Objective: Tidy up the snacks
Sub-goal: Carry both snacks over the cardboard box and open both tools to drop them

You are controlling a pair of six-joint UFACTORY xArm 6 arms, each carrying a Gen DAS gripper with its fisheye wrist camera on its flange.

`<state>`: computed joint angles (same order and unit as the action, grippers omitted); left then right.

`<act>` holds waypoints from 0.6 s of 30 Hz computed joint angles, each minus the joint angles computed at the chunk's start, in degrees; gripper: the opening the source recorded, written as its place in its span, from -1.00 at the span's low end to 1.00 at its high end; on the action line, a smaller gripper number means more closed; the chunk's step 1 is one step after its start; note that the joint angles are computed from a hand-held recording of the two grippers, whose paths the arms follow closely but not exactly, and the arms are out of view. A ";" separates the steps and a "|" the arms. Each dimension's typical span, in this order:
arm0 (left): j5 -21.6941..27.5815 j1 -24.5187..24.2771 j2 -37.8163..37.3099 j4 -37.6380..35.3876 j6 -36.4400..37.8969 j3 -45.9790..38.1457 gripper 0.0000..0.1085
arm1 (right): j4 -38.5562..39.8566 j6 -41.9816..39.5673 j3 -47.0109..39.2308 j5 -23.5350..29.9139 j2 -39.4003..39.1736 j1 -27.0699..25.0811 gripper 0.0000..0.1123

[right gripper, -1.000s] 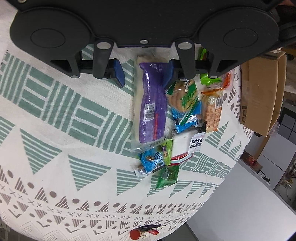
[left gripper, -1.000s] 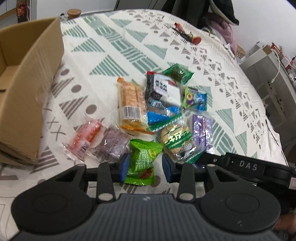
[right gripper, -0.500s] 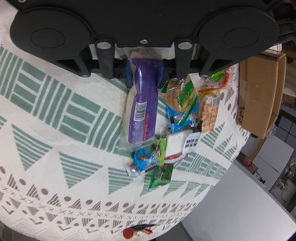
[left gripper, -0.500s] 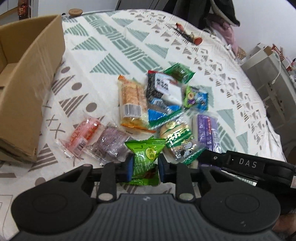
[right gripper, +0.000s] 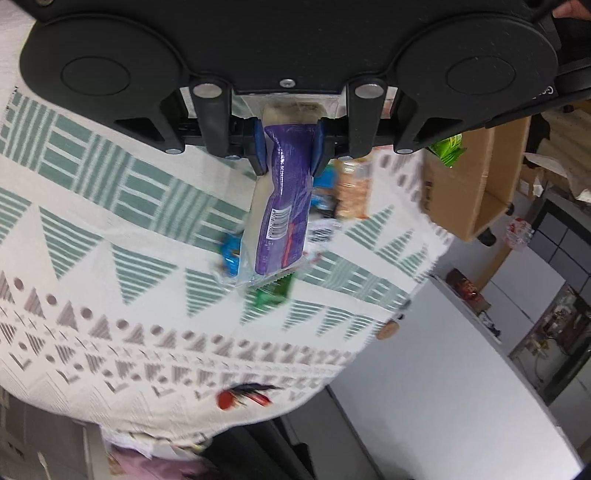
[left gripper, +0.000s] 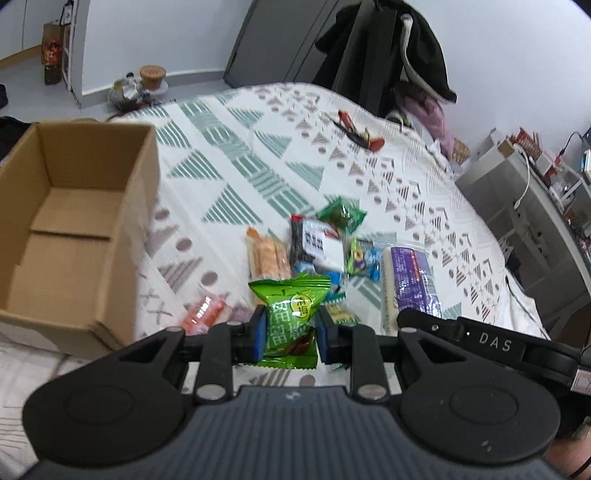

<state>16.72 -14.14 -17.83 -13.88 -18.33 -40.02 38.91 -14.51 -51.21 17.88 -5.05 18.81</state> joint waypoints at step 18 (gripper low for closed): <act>4.13 12.59 -10.68 -3.23 7.58 3.35 -0.52 | -6.16 8.95 -3.99 -4.10 0.58 11.10 -0.57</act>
<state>20.84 -1.55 -28.51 -17.11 -10.75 -36.67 32.75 -5.56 -55.20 13.78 -4.47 29.90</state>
